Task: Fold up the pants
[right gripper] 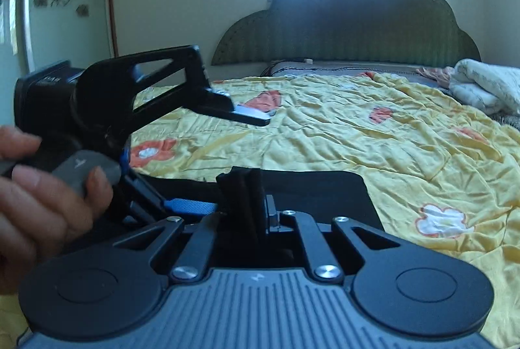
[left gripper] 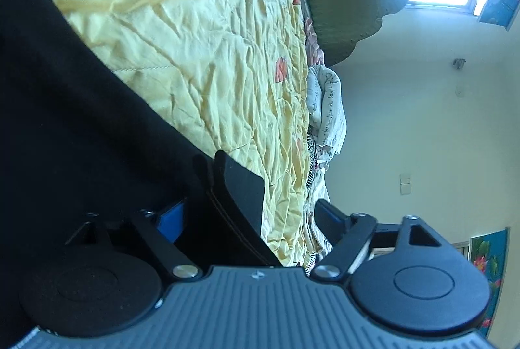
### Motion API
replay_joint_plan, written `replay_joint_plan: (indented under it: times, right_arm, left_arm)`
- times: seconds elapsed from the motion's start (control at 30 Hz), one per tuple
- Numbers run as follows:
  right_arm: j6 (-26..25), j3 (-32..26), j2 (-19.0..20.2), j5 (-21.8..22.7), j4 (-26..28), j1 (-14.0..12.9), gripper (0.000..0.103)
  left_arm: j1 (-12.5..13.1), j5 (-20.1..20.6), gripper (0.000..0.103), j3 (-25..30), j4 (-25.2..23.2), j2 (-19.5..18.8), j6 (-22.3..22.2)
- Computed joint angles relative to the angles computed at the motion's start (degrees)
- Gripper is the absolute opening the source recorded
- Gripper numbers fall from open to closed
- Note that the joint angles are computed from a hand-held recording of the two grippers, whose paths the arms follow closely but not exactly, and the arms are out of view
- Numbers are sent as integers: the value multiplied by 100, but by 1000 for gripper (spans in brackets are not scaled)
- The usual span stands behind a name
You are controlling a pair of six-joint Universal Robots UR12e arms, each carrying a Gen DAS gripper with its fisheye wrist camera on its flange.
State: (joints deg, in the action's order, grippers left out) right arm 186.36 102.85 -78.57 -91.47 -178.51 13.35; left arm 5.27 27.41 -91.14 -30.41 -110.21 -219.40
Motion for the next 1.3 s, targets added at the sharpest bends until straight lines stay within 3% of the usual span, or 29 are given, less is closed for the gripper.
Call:
replay_joint_plan:
  times: [0.17,0.27,0.4,0.57,0.73,0.93,1.3]
  right_arm:
    - [-273,1,24,-167,-65,92,6]
    - [-456,7,30,-228,-70,138,6]
    - [-811,-1,48,-412,-74,232,6]
    - [-1281,-26,82,-562,-61,380,6]
    - [-1760,-125,158,-594,24,534,6]
    - [-1884,-198,230,-379,97,629,6]
    - [-1741,-308,331,-176,104,637,6]
  left_arm:
    - [-5,-176,42,44,-597,-13,281]
    - [-26,14,27,65,-863,39,694]
    - [-30,489,10,46,-1186,231,1621]
    - [-150,1729,8,-71,-1089,616,2969]
    - [-160,2552,8,-361,-788,937,3641]
    - [-74,2913,8,-511,-661,1078,3879]
    - [-148,3442,8,-582,-437,1167,4276]
